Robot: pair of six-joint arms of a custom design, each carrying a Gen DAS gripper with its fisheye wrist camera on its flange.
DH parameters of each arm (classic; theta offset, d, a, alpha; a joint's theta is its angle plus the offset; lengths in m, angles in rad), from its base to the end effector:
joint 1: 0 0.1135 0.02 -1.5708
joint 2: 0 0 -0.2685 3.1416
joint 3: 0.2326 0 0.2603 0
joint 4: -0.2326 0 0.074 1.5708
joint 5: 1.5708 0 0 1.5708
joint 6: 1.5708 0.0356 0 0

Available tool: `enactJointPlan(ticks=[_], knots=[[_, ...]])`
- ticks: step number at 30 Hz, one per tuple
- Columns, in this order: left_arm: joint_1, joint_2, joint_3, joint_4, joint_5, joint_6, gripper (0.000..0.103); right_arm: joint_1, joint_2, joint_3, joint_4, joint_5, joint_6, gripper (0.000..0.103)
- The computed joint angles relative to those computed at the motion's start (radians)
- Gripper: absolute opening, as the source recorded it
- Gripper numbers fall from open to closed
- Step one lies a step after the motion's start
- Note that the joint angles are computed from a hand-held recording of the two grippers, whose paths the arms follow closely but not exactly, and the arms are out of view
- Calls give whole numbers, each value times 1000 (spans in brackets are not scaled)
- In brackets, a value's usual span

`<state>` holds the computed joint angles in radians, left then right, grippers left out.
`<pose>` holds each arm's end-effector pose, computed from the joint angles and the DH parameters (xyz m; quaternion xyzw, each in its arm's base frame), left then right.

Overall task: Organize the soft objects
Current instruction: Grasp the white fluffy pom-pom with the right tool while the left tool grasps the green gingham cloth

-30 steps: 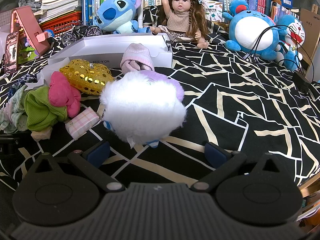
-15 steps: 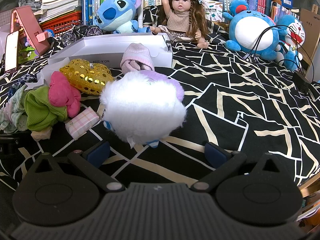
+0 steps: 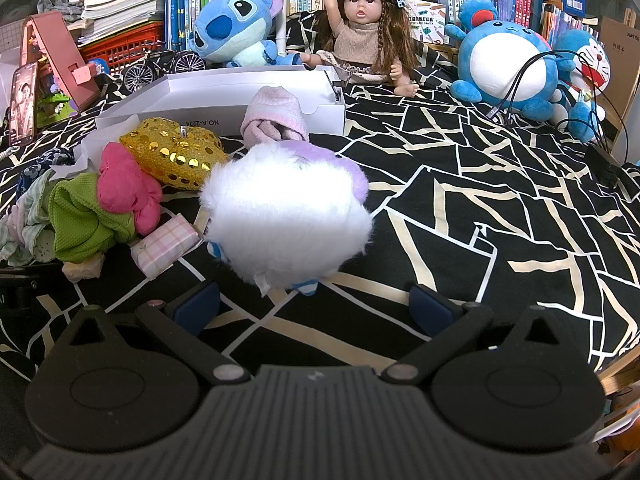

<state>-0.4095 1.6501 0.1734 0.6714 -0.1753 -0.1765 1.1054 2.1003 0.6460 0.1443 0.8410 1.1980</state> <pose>0.1863 -0.0741 0.0560 0.0749 0.9216 -0.0297 0.3796 0.1448 0.2292 0.0062 0.0949 0.9017 -0.0563 0.4180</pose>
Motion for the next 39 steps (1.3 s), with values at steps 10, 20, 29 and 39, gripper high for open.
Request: enactJointPlan(ticks=[10, 20, 29, 39], knots=[[0, 1, 0, 1, 0, 0, 103, 0, 0, 0, -1, 0, 0, 103], [0, 0, 0, -1, 0, 0, 103, 3, -2, -3, -1, 4, 4, 103], [38, 12, -8, 35, 41, 28, 103, 15, 7, -35, 66, 39, -18, 103], [83, 29, 3, 37, 85, 70, 103, 42, 70, -34, 144, 108, -13, 103]])
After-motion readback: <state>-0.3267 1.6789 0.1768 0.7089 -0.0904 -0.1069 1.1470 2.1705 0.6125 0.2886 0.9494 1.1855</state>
